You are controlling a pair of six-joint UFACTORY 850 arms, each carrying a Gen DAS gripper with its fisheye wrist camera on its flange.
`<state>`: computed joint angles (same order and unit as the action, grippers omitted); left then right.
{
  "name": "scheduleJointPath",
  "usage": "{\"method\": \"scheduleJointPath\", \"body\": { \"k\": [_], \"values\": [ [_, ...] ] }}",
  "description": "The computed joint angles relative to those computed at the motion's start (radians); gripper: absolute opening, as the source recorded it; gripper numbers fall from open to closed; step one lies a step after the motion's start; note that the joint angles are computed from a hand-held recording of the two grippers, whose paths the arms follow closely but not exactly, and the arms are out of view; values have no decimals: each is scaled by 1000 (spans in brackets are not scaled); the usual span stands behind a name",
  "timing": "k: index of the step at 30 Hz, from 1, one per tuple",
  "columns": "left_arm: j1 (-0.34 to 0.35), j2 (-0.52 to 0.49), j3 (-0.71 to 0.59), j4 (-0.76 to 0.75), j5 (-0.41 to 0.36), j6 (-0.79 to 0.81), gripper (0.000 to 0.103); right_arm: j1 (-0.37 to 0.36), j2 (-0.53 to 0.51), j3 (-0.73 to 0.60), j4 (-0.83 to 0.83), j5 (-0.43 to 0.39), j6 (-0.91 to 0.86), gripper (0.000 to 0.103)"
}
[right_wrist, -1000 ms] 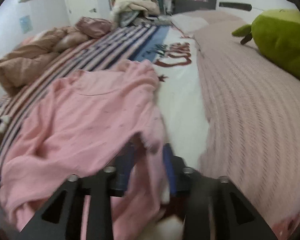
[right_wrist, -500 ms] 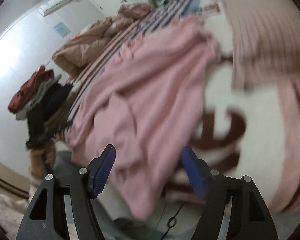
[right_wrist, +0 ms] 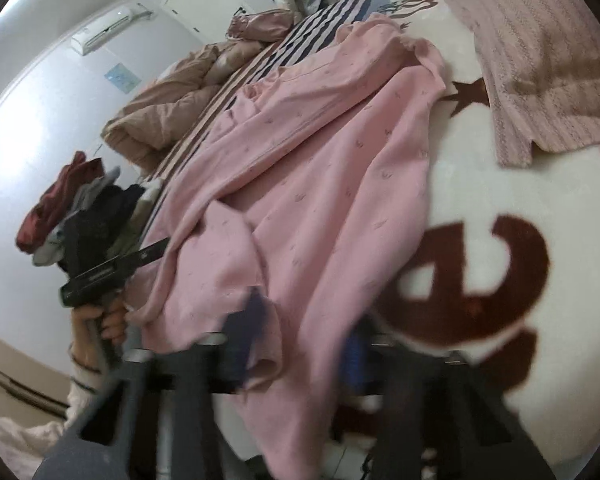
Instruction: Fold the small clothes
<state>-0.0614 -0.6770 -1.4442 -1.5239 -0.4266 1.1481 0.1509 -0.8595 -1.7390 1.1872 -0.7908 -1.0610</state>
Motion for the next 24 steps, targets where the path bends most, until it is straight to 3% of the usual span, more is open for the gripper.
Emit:
{"method": "scheduleJointPath", "body": {
  "k": [1,5,17,21,24],
  "values": [
    [3,3,6,-9,-18,4,6,-2,-10,-12,9,-10,-7,5],
    [-12,67,79,-143,24,151,5,-19,-6,10,169,-115,-137,3],
    [-42,319,331,-495,-32,521,4,-64,183,251,351,-307,-352,2],
    [-45,387,363,-552,-1,595,4,-60,237,282,363,-289,-390,1],
    [-48,361,300,-552,36,623,4,-51,222,229,379,-271,-390,1]
  ]
}}
